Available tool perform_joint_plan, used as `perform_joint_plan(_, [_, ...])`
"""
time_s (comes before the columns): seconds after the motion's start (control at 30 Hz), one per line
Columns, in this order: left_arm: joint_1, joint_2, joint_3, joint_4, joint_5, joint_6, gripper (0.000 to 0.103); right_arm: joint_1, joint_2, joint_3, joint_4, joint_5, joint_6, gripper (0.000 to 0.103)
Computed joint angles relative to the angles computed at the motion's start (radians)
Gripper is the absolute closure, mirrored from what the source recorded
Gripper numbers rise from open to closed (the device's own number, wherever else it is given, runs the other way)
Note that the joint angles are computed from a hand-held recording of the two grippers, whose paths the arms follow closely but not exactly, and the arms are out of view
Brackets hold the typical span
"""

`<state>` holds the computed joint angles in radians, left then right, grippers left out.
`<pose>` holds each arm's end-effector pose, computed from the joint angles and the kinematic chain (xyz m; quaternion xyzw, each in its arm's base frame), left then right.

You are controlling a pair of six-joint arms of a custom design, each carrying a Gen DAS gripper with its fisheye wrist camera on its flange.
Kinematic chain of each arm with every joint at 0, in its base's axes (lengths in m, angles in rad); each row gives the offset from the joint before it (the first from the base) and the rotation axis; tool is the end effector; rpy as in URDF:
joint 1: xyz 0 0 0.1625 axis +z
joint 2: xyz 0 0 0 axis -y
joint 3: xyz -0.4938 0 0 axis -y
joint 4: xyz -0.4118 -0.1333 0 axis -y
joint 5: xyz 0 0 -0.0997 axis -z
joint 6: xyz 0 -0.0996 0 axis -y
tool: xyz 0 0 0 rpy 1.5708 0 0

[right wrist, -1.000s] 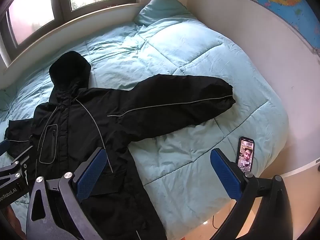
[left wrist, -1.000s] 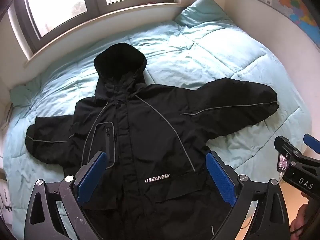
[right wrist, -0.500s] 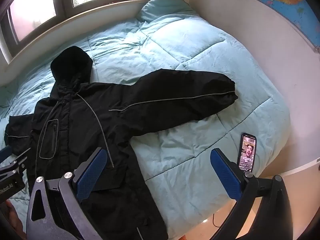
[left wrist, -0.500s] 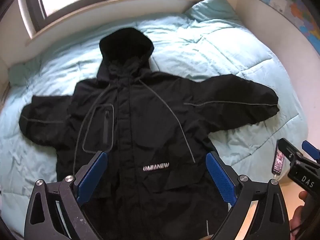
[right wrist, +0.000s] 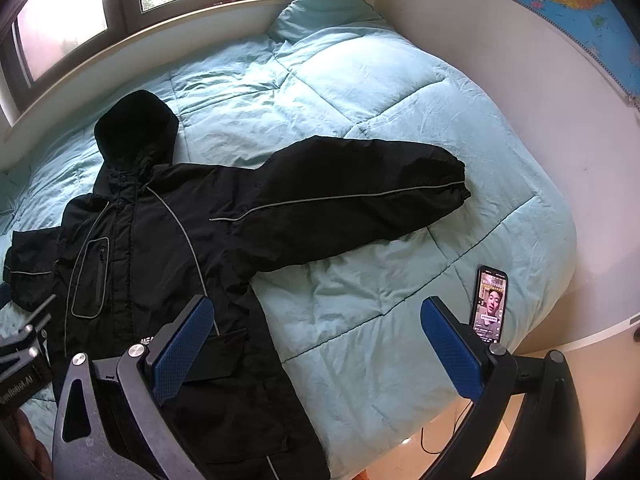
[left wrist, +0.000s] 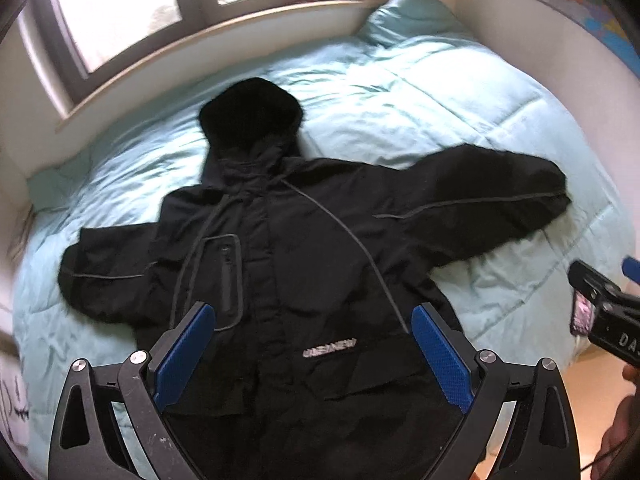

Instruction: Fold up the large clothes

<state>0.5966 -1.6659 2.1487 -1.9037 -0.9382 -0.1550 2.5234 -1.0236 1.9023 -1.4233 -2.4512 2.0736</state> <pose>-0.2266 -0.3862 0.3686 0.3988 0.8601 -0.1059 0.3001 0.4542 -0.2536 0.1490 -0.2418 -0.7788 0.3450 0.4647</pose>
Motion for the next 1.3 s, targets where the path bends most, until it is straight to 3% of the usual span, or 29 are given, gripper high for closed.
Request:
perform_joint_plan(0.13, [0.002,0.018,0.003,-0.004,-0.059,0.003,0.004,-0.002,0.001,0.001,0.010,-0.001,0.013,0.000])
perform_joint_plan(0.63, [0.007,0.049,-0.004,-0.019,-0.026,-0.053,0.004,-0.012,-0.032,0.034,-0.002,-0.005,0.014,0.000])
perform_joint_plan(1.3, [0.052,0.100,-0.027,-0.101,-0.079,-0.001,0.004,-0.054,-0.039,0.028,0.000,-0.040,-0.024,0.000])
